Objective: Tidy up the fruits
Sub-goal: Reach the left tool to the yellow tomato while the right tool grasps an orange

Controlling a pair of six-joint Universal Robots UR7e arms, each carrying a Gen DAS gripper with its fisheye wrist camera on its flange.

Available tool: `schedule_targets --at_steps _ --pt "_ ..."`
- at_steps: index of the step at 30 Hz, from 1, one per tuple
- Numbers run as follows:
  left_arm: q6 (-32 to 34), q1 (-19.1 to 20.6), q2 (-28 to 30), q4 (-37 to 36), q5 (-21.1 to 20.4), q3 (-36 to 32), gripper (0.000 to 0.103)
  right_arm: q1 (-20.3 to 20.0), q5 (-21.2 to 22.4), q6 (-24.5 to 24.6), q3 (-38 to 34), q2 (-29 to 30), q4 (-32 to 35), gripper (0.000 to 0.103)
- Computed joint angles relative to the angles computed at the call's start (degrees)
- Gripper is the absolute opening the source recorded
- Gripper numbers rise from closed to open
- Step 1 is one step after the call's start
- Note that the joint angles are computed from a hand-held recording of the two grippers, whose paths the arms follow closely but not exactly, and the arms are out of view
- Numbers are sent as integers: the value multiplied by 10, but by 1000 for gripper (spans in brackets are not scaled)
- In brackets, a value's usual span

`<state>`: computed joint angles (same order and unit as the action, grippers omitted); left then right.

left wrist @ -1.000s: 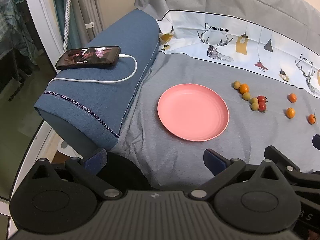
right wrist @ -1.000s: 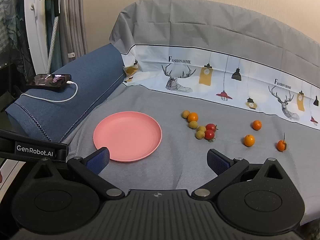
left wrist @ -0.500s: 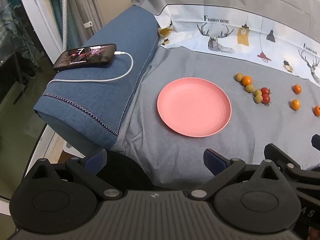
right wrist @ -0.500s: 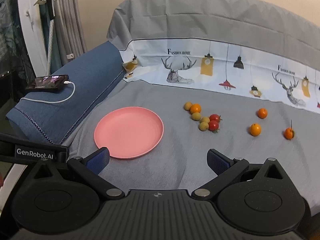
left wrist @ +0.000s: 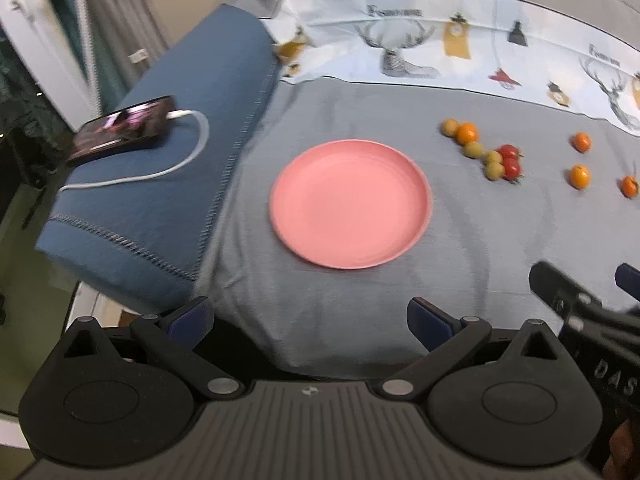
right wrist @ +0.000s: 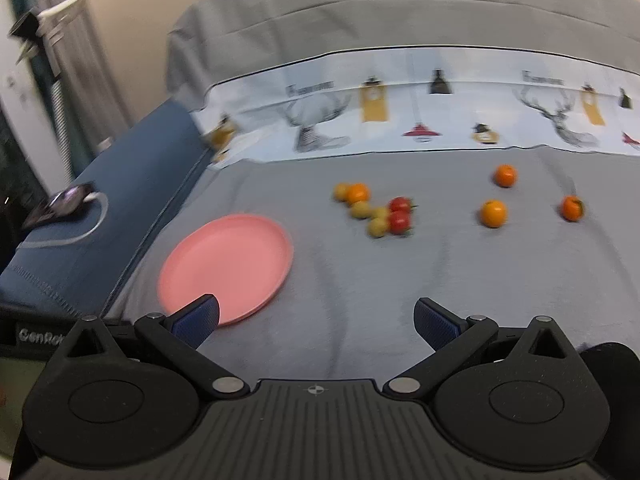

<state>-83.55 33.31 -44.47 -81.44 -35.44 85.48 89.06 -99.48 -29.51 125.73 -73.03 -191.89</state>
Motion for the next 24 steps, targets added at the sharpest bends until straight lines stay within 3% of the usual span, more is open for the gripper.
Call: schedule_targets --at_steps 4,9,14,17,21,24 --pt "86 16 25 -84 -14 -23 103 -26 -30 8 -25 20 -42 102" --pt "173 48 80 -171 -19 -84 103 -53 -101 20 -79 59 -82 102" --pt "291 84 167 -254 -9 -177 103 -81 -162 -1 -176 127 -118 102" --pt "346 112 230 -269 -7 -258 103 -97 -192 13 -254 174 -108 102" --pt "371 144 300 -252 -10 -368 103 -113 -161 43 -319 207 -39 102" --pt "397 162 334 -252 -32 -431 103 -119 -122 9 -341 228 -9 102"
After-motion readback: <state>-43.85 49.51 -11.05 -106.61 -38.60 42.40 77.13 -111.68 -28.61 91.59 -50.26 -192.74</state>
